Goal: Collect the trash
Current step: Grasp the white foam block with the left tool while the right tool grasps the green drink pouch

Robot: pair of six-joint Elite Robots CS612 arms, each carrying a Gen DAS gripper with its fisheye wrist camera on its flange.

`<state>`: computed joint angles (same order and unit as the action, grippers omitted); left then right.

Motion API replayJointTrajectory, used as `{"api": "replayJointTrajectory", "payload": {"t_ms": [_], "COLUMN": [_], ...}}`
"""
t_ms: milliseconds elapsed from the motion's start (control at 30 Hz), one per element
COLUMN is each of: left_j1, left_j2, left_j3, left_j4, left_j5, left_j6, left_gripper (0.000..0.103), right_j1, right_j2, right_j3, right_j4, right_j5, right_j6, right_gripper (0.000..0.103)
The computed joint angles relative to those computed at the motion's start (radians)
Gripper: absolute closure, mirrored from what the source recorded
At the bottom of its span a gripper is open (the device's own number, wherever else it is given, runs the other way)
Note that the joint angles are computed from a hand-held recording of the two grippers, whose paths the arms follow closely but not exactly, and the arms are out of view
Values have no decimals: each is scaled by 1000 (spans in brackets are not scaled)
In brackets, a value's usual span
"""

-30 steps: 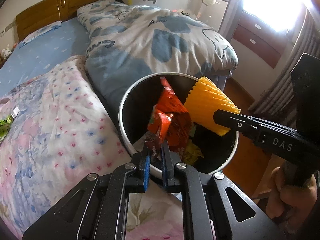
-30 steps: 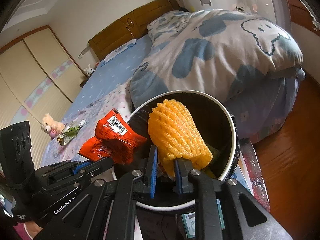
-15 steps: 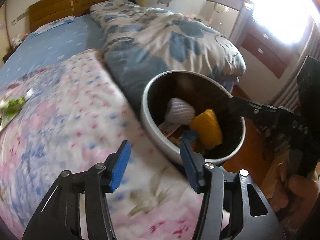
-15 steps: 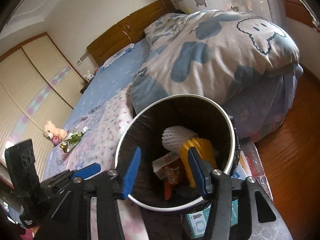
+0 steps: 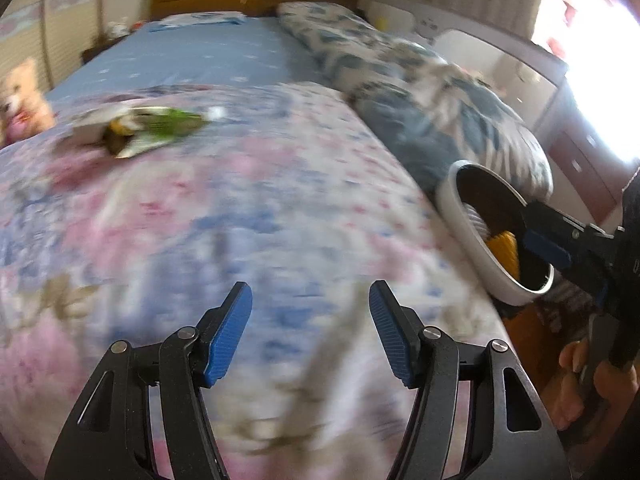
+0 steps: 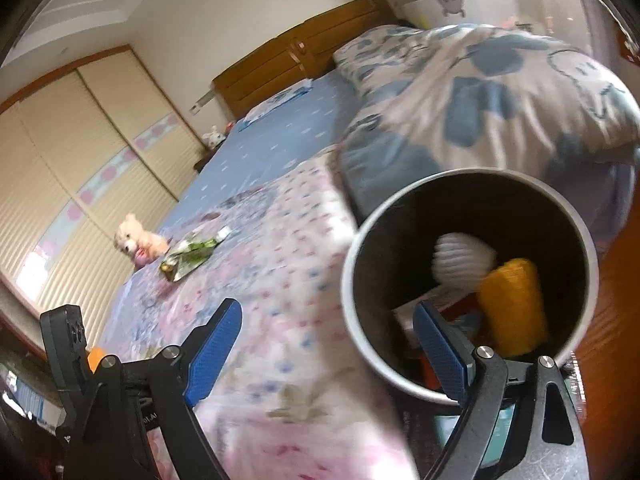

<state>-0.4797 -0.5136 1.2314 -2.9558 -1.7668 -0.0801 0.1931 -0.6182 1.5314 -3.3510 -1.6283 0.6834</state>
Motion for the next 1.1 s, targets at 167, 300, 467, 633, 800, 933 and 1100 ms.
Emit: {"api": "replayJointTrajectory", "payload": {"t_ms": [167, 300, 467, 633, 800, 933, 1100], "left_j1": [30, 50, 72, 89, 110, 126, 141], "left_j2": [2, 10, 26, 38, 56, 72, 99], "left_j3": [4, -8, -34, -60, -99, -134, -192], "left_j4": [-28, -20, -3, 20, 50, 77, 122], "left_j5": [52, 76, 98, 124, 154, 172, 184], "left_j6": [-53, -90, -112, -129, -145, -157, -169], "left_gripper": [41, 41, 41, 41, 41, 41, 41], "right_j1": [20, 34, 42, 48, 54, 60, 60], "right_j2": [40, 76, 125, 175, 235, 302, 405], "right_j3": [-88, -164, -261, -370, -497, -637, -843], "right_j4": [63, 107, 156, 227, 303, 372, 467], "right_j5": [41, 62, 112, 150, 202, 242, 273], "right_j6": [-20, -34, -31, -40, -41, -33, 20], "right_gripper": [14, 14, 14, 14, 14, 14, 14]}}
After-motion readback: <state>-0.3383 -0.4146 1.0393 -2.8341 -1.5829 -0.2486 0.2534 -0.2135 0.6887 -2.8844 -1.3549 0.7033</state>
